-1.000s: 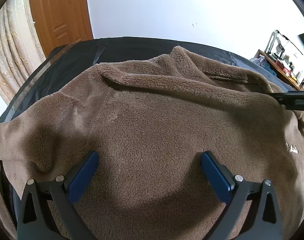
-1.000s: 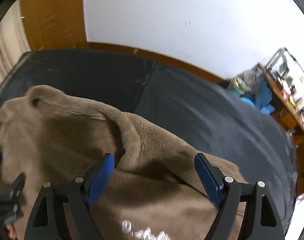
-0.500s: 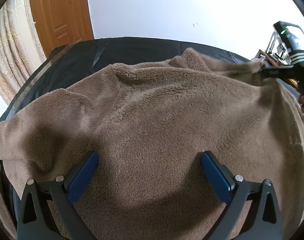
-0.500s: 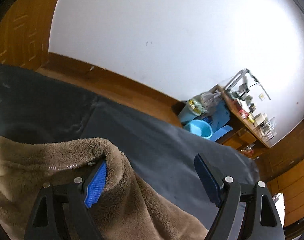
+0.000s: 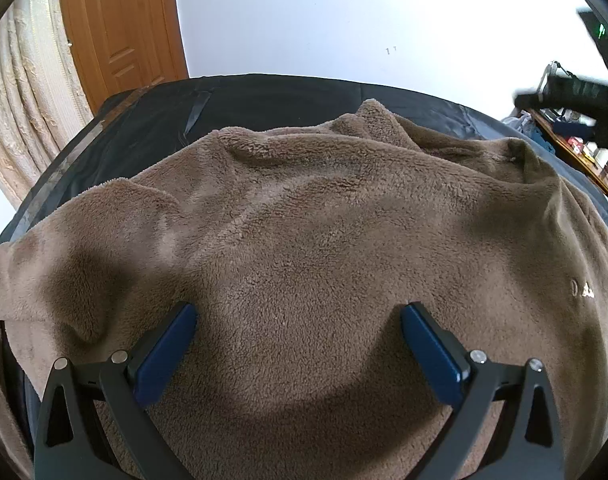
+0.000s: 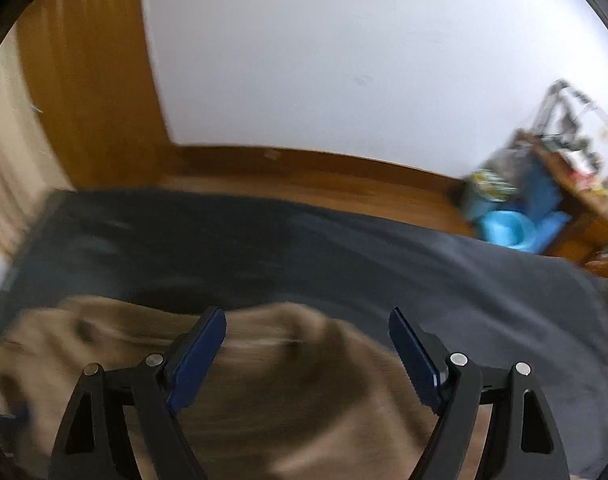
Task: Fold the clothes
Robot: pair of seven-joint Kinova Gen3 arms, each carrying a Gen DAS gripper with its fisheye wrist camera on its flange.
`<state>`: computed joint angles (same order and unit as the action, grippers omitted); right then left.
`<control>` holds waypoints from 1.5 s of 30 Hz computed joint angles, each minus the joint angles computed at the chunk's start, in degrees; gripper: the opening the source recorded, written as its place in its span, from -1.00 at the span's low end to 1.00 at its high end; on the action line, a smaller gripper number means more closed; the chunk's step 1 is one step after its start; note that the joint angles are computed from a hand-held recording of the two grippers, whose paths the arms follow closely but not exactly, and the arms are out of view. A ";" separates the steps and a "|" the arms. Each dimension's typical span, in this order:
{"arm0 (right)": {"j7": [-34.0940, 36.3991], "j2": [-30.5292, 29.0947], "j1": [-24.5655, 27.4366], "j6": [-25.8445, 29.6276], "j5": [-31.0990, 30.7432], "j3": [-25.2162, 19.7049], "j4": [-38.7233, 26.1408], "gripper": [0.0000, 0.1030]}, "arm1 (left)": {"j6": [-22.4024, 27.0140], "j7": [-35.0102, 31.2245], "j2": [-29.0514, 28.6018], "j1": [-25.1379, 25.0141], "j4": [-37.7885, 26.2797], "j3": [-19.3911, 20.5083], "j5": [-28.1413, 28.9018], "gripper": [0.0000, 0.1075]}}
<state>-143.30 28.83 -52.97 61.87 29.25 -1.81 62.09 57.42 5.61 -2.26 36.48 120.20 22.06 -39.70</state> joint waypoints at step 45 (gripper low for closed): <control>-7.38 -7.21 -13.58 -8.86 1.61 13.21 16.81 0.53 | -1.41 -0.84 -0.44 -0.06 0.83 0.04 -0.48 0.90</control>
